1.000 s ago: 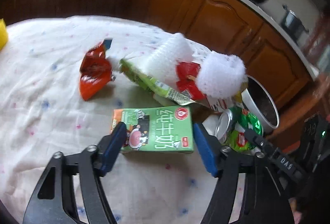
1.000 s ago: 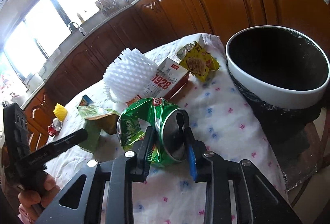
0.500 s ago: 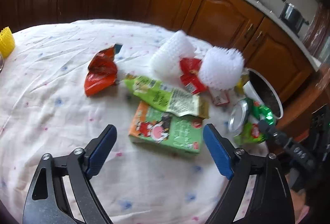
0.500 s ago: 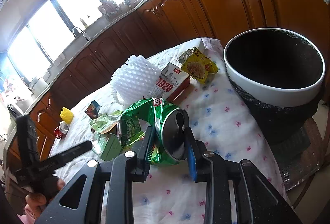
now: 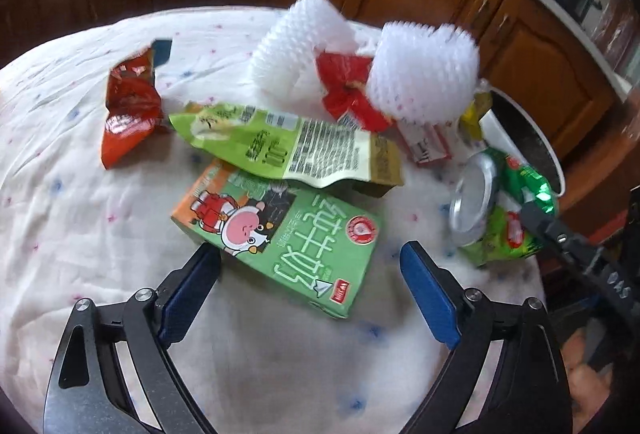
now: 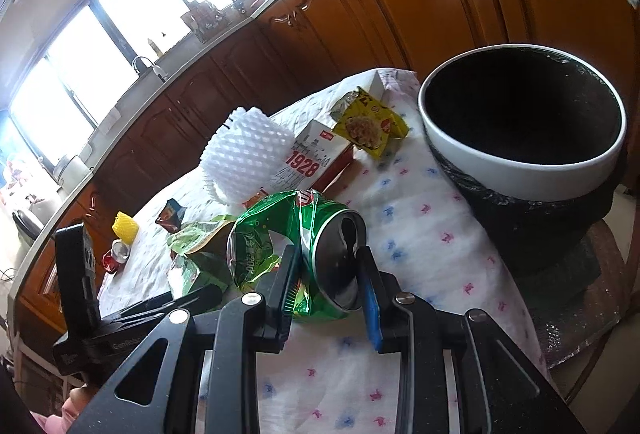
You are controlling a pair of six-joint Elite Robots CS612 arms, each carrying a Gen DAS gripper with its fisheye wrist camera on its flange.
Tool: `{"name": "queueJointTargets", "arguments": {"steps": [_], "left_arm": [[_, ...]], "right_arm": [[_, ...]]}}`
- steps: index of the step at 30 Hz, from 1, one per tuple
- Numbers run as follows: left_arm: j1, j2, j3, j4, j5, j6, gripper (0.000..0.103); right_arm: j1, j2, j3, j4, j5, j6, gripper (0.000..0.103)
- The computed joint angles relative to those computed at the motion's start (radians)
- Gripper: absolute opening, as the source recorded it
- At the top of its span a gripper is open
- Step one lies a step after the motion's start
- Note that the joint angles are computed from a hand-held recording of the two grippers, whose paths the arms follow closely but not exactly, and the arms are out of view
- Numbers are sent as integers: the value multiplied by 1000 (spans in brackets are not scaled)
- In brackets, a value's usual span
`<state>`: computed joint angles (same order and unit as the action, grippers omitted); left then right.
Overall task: Collect trash
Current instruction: 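Grasp the green milk carton with the left tool while the right tool holds the can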
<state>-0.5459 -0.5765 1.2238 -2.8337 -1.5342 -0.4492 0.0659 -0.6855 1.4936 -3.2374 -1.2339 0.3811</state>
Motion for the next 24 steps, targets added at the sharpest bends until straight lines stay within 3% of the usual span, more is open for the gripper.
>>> {"name": "queueJointTargets", "arguments": {"steps": [2,4,6,7,18,19,20,24], "left_arm": [[1,1,9,-36,3,-3,93],[4,2,15,-63,0,-2,86],[10,2,17,-73,-19,1,64],[13,1,20,-86,-30,-1,61],[8,-44,101,-199,-44,49,53],[8,-49,111,-212,-49,52,40],[8,-53,115,-206,-70,56,17],[-5,-56,115,-169,-71,80,17]], "right_arm": [[-1,-1,2,0,-3,2,29],[-3,-1,3,-2,-3,4,29],[-3,-3,6,-8,-2,4,29],[-3,-4,8,-12,0,5,29],[-9,-17,35,-60,18,7,29],[-10,-19,40,-66,20,9,29],[-11,-21,45,-71,21,10,29],[-17,-26,58,-82,21,18,29]]}}
